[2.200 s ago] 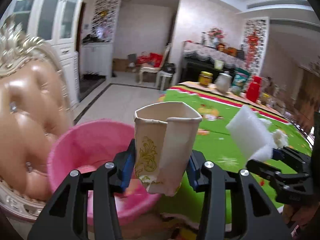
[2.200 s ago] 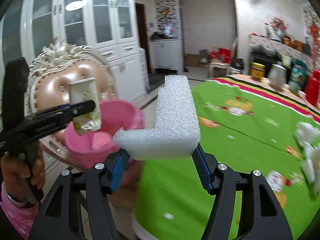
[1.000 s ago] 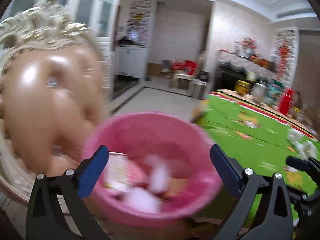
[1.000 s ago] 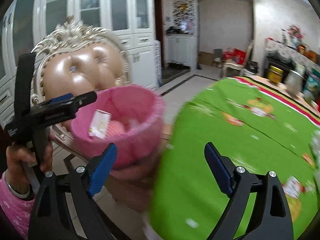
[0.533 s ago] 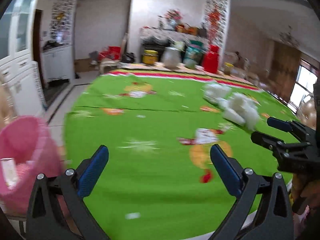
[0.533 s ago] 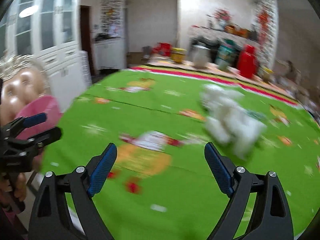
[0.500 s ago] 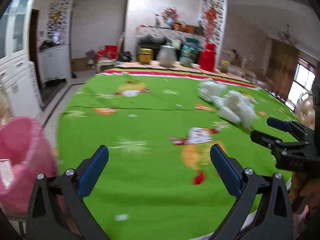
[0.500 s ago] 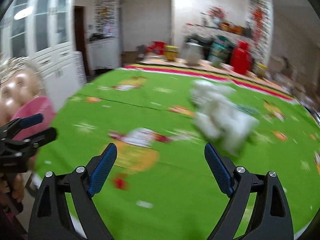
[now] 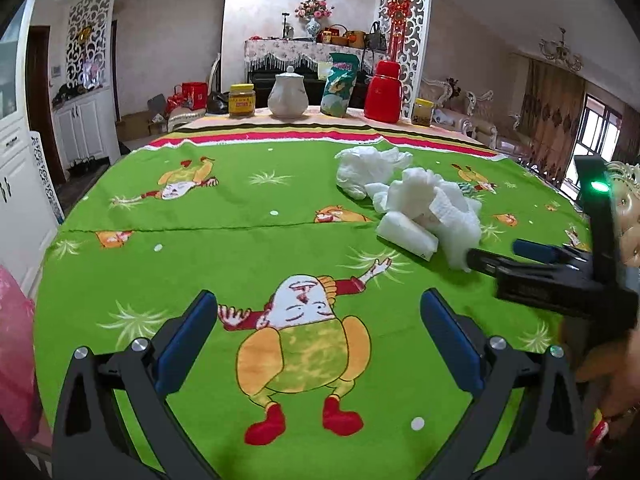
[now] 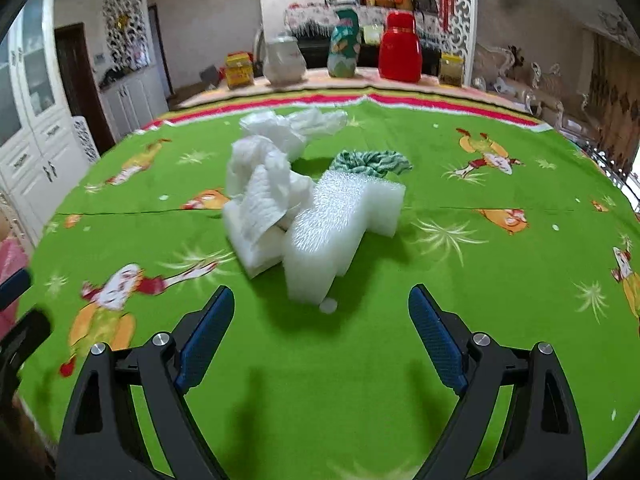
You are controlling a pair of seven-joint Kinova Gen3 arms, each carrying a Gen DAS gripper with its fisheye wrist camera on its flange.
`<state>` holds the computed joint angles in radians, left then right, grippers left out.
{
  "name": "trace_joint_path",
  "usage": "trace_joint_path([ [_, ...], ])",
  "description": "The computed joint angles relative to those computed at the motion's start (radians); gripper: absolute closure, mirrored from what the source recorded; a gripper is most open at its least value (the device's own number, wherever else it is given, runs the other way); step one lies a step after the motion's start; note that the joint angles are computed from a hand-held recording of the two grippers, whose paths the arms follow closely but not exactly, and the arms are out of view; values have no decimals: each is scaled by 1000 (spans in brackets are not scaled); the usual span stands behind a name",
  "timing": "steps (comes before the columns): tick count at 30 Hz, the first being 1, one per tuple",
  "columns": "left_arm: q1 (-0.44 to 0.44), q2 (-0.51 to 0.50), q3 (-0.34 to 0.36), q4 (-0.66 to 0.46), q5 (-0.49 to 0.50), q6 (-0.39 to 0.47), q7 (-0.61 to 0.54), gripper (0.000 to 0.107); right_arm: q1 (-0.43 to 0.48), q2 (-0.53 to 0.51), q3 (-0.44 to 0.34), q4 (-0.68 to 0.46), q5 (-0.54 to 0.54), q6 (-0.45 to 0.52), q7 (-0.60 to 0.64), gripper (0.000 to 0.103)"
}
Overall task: Collect trash
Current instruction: 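Grasp a white foam block with the right tool while the left tool grasps crumpled tissue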
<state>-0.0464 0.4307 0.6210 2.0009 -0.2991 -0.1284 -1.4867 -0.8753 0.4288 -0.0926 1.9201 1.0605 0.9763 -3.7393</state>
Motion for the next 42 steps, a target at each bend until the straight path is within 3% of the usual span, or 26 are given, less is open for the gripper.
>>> trace_joint_path([
  [3, 56, -5, -48, -24, 45, 33, -73, 9, 62, 28, 9, -48, -53, -11, 76, 23],
  [5, 143, -9, -130, -48, 67, 54, -99, 9, 76, 22, 35, -38, -60, -54, 62, 26],
  [7, 175, -1, -150, -73, 57, 77, -88, 9, 95, 16, 53, -18, -48, -101, 43, 30],
  [8, 184, 8, -150, -90, 71, 91, -99, 9, 97, 14, 57, -11, -43, -115, 38, 46],
  [10, 204, 23, -155, -121, 99, 117, -120, 9, 118, -6, 52, 22, -28, -170, 18, 68],
  [15, 273, 67, -185, -205, 163, 172, -172, 9, 48, -76, 38, 130, 57, -128, -142, 68],
  [19, 391, 101, -278, -290, 210, 227, -200, 9, 21, -122, -28, 186, 76, -42, -216, 68],
  [26, 519, 198, -362, -502, 291, 396, -212, 9, -9, -162, -116, 281, 144, 58, -414, 68],
  [29, 572, 219, -407, -558, 306, 409, -188, 9, 1, -166, -134, 304, 163, 63, -459, 68],
  [36, 619, 276, -424, -659, 313, 415, -176, 10, 3, -191, -165, 342, 184, 100, -549, 68],
  [37, 615, 286, -412, -671, 309, 417, -183, 19, 4, -192, -168, 342, 183, 104, -548, 68],
  [39, 565, 315, -336, -703, 334, 438, -243, 47, 10, -191, -171, 340, 184, 103, -542, 68],
  [40, 538, 332, -297, -717, 349, 455, -277, 78, 12, -190, -172, 340, 184, 102, -542, 68],
  [42, 512, 330, -268, -698, 372, 440, -313, 87, 14, -190, -174, 338, 185, 100, -539, 68],
])
